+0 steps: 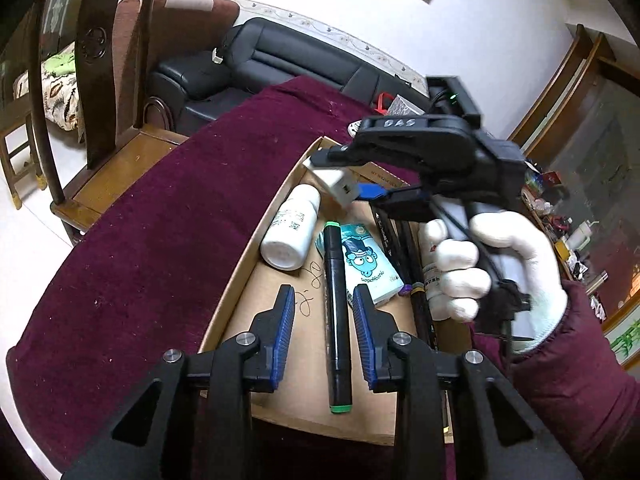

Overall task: Organize objects
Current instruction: 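Carry the marker and charger into the tray and open both tools, then grasp the white bottle with the right tool while the left tool grasps the yellow packet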

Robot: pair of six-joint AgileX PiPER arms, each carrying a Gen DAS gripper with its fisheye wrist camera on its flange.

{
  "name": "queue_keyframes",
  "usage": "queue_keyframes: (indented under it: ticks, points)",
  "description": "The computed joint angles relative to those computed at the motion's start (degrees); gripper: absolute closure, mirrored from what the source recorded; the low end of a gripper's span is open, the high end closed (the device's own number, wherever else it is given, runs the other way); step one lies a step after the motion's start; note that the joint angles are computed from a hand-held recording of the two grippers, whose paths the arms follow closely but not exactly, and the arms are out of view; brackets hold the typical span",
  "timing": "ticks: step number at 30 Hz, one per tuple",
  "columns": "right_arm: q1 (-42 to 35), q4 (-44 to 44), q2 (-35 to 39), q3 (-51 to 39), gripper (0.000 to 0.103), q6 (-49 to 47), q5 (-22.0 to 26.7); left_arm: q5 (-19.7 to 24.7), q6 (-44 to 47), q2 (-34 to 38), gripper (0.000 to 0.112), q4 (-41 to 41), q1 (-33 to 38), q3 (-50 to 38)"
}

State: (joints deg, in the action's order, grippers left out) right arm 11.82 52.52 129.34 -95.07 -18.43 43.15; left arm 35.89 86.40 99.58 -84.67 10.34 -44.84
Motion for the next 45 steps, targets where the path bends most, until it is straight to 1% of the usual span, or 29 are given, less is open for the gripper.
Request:
queue_keyframes:
  ticks: [1, 3, 6, 8, 10, 12, 13, 15, 18, 19, 21, 23, 24, 25, 27, 29, 30, 31, 32, 33, 34, 35, 38, 40, 42, 44, 45]
  points:
    - [-0.04, -0.56, 0.7, -0.5, 0.059, 0.98, -0.15, 0.19, 0.27, 0.1, 0.087, -0.17, 0.16, 0.04]
    - [0.28, -2.26, -0.26, 0.23, 0.059, 1.76, -1.66, 0.59, 0.92, 0.47, 0.087, -0.51, 0.41, -0.09]
    - [2.51, -13.2, -2.21, 0.65, 0.059, 9.16, -5.4, 0.69, 1.03, 0.97, 0.087, -0.86, 0.18, -0.32]
    - [3.74, -18.92, -2.29, 0.21, 0.059, 13.36, -6.63, 0.86, 0.93, 1.17, 0.087, -0.9, 0.14, -0.3]
    - [4.92, -22.45, -2.86, 0.79, 0.059, 15.27, -8.19, 0.68, 0.18, 1.1, 0.087, -0.39, 0.09, -0.58]
    - [5.9, -26.39, -3.48, 0.8, 0.056, 17.06, -8.63, 0.45, -0.74, 0.68, 0.086, 0.26, 0.11, -0.59]
    - [6.18, -27.19, -4.39, 1.62, 0.056, 17.33, -9.25, 0.55, -0.83, 0.38, 0.083, 0.25, 0.23, -0.46]
    - [5.82, -26.28, -7.21, 4.6, 0.056, 15.47, -11.08, 0.77, -0.77, -0.5, 0.068, -0.19, 0.34, 0.1]
    - [4.01, -21.5, -14.0, 11.26, 0.056, 9.7, -12.88, 2.85, -0.91, -1.53, 0.066, -0.4, 1.02, 0.68]
    - [3.35, -20.24, -16.56, 13.58, 0.055, 7.75, -13.47, 4.08, -0.97, -1.92, 0.065, -0.41, 1.24, 0.95]
    - [1.23, -19.47, -23.97, 21.44, 0.051, 3.54, -15.28, 8.1, -1.7, -1.76, 0.058, -0.08, 2.17, 0.87]
    - [0.12, -21.04, -28.6, 26.6, 0.043, 3.38, -17.65, 12.25, -2.53, -1.49, 0.058, -0.05, 2.31, 0.75]
    - [-1.47, -20.07, -31.62, 30.32, 0.042, 1.32, -18.24, 13.92, -2.96, -1.45, 0.058, -0.07, 1.82, 0.68]
    - [-4.23, -18.48, -35.23, 34.53, 0.042, -1.47, -18.0, 15.01, -3.63, -1.39, 0.058, -0.01, 1.27, 0.36]
    - [-9.92, -14.28, -40.06, 40.52, 0.042, -7.4, -16.95, 18.06, -4.87, -1.64, 0.058, -0.66, -0.37, 0.56]
    - [-20.18, -6.89, -45.02, 47.28, 0.042, -17.34, -13.09, 20.35, -6.15, -2.04, 0.055, -1.68, -2.65, 0.89]
    - [-25.4, -3.09, -46.61, 49.6, 0.042, -22.85, -10.23, 21.18, -6.56, -2.13, 0.054, -2.1, -3.84, 0.89]
    - [-31.13, -1.08, -48.49, 52.13, 0.042, -26.53, -7.74, 21.76, -7.21, -2.42, 0.054, -2.23, -5.52, 0.8]
    - [-36.85, -0.97, -50.47, 54.53, 0.042, -28.43, -6.31, 21.38, -8.35, -2.89, 0.054, -2.1, -8.12, 0.39]
    - [-42.57, 0.46, -51.46, 55.56, 0.042, -32.34, -3.19, 20.29, -9.37, -3.75, 0.054, -2.1, -11.11, 0.32]
    - [-48.3, -0.28, -52.81, 56.78, 0.043, -34.02, -2.37, 18.54, -10.65, -4.55, 0.054, -2.02, -14.53, -0.15]
    - [-53.94, 1.05, -52.54, 56.93, 0.043, -37.98, 0.75, 16.3, -11.75, -5.27, 0.054, -1.53, -18.27, -0.62]
    - [-67.04, 1.3, -51.26, 56.19, 0.042, -43.63, 4.83, 10.92, -15.39, -6.44, 0.054, 1.44, -27.17, -2.02]
    - [-71.42, 0.86, -48.35, 53.26, 0.041, -44.03, 6.37, 6.23, -17.78, -6.7, 0.054, 4.31, -32.58, -3.0]
    - [-73.32, 0.72, -45.15, 50.06, 0.041, -43.8, 6.16, 3.25, -19.01, -7.09, 0.054, 6.15, -35.36, -2.81]
    - [-71.95, 1.05, -41.3, 45.62, 0.041, -42.17, 4.7, 1.23, -20.79, -8.15, 0.054, 7.94, -37.34, -1.93]
    - [-70.43, 0.95, -39.73, 44.01, 0.041, -41.3, 3.04, 0.63, -21.35, -8.35, 0.054, 8.35, -37.8, -1.76]
